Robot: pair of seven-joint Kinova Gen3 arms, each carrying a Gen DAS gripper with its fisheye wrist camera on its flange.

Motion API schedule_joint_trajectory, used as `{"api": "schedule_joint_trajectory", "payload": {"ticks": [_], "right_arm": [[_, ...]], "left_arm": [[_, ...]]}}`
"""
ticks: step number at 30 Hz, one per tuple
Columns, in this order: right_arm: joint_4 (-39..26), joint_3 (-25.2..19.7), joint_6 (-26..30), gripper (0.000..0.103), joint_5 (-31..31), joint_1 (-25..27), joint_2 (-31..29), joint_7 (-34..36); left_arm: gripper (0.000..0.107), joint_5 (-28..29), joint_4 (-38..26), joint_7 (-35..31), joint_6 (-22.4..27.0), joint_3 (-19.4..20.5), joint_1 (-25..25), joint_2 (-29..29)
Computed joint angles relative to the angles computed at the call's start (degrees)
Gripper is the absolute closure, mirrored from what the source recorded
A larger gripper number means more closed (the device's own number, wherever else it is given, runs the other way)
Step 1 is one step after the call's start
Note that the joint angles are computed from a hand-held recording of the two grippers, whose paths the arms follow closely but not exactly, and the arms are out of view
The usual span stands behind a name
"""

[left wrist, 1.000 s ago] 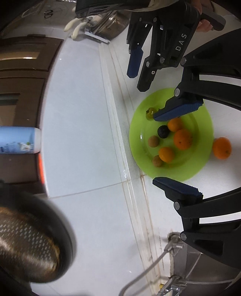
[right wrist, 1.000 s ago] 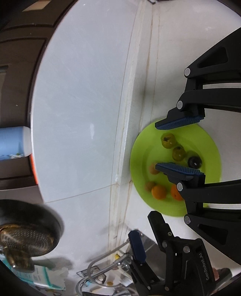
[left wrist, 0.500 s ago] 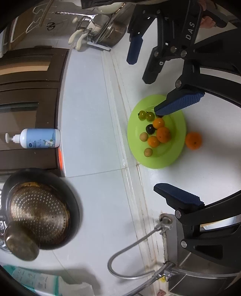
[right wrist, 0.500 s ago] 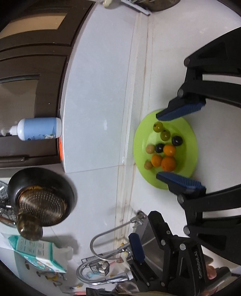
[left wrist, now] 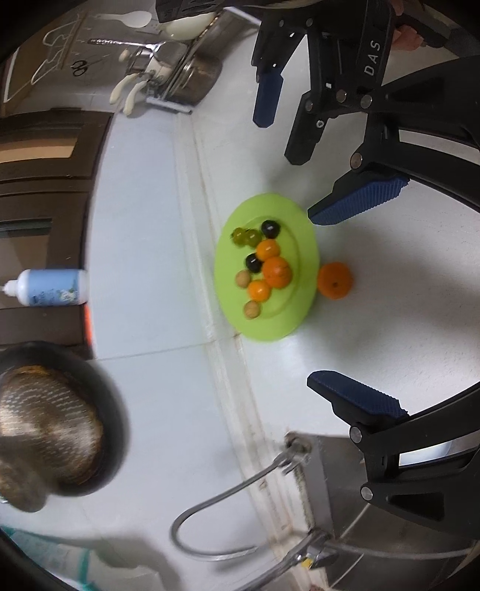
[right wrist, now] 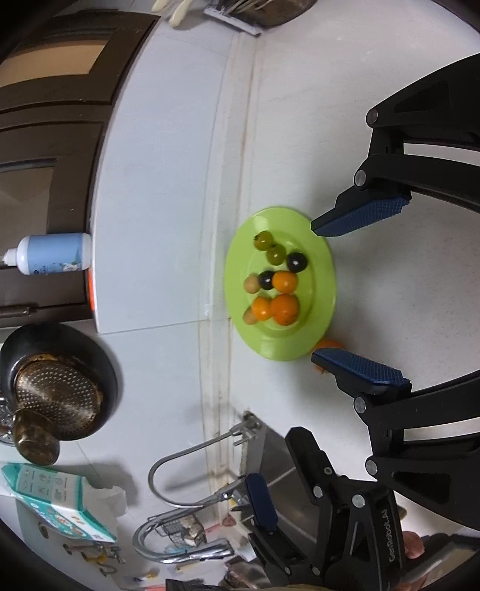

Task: Organize fruits
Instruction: 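Move the open left tool back toward the last orange on the counter, then grasp the last orange with the left tool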

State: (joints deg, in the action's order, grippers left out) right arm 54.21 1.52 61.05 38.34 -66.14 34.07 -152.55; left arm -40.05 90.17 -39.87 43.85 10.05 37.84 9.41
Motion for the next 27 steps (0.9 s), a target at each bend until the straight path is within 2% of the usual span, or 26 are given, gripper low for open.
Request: {"api": "schedule_joint_trajectory", "payload": {"ticks": [6, 11, 19, 27], "right_arm": [[-0.51, 0.04, 2.11, 0.04, -1.13, -0.23, 1.41, -1.55], [-1.69, 0.3, 4.33, 0.04, -2.22, -0.14, 3.2, -2.28], [-5.02, 0.63, 8.35, 0.04, -4.76, 0.86, 6.29, -1.33], [-8.39, 0.9, 10.16, 0.04, -7.65, 2.38, 8.74, 0.69]], "left_arm": [[0.026, 7.2, 2.47, -7.49, -5.4, 0.46, -3.69, 0.7], [0.027, 13.52, 2.37, -14.4, -7.49, -0.1, -5.62, 2.84], [0.029, 18.99, 0.15, -20.83, -7.71, -2.22, -5.84, 7.14], [0.039, 21.95, -3.12, -24.39, -6.81, -3.56, -5.98, 10.59]]}}
